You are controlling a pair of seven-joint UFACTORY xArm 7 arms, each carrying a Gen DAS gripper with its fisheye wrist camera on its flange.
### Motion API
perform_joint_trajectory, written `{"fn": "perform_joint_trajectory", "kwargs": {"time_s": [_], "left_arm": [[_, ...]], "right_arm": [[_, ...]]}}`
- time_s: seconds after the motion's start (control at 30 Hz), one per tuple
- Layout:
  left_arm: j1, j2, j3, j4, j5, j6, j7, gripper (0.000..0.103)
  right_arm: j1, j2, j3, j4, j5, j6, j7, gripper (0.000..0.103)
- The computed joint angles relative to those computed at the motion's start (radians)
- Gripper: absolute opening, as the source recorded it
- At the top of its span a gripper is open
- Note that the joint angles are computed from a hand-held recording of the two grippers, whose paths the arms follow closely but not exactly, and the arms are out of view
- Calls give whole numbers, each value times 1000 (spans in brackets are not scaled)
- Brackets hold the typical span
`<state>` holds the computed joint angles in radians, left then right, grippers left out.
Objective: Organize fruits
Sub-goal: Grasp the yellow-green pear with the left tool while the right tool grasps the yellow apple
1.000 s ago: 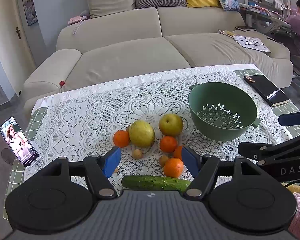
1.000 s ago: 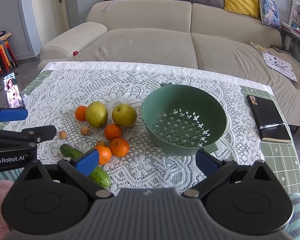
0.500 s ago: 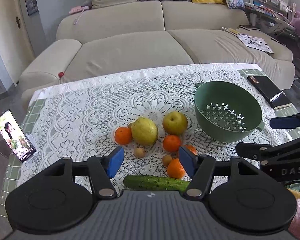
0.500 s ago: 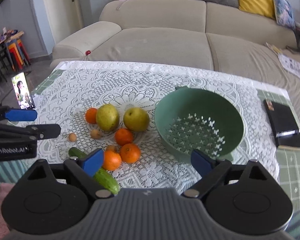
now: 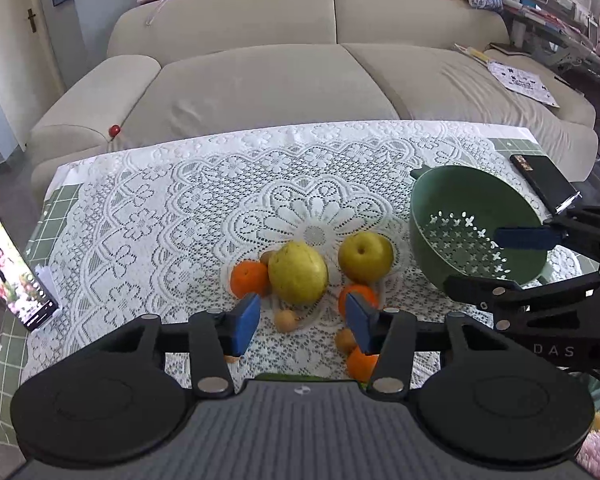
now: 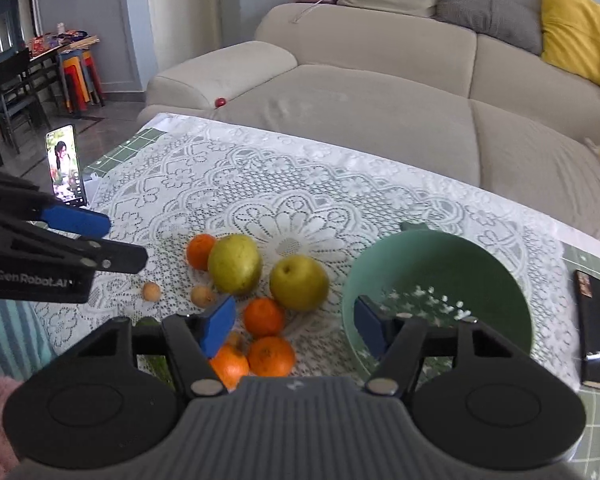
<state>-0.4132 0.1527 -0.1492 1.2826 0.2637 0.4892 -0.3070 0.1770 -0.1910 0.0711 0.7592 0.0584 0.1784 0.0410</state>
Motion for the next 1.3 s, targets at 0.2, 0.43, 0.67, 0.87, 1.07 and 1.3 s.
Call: {"fn": "perform_joint_trajectory", "kwargs": {"time_s": [0.2, 0.43, 0.67, 0.87, 1.07, 1.3], "left_arm": [[1, 73, 8, 67, -28, 24, 34, 57], [25, 147, 6, 131, -112, 54, 89, 57], [62, 236, -16, 219, -268, 97, 181, 58], [53, 326, -3, 323, -293, 137, 185, 66], [64, 407, -10, 414, -356, 173, 167, 71], [58, 484, 0, 513, -381, 238, 113, 74]], "right_arm": [[16, 102, -21, 90, 47, 26, -105, 63], [12, 201, -5, 164, 152, 36, -289, 64], [-15, 313, 24, 236, 92, 21, -359, 58], [-11, 406, 9, 309, -38, 12, -325, 57], [-20, 478, 18, 384, -65, 52, -347, 57], [-42, 536, 40, 456, -51, 118, -392, 59]]}}
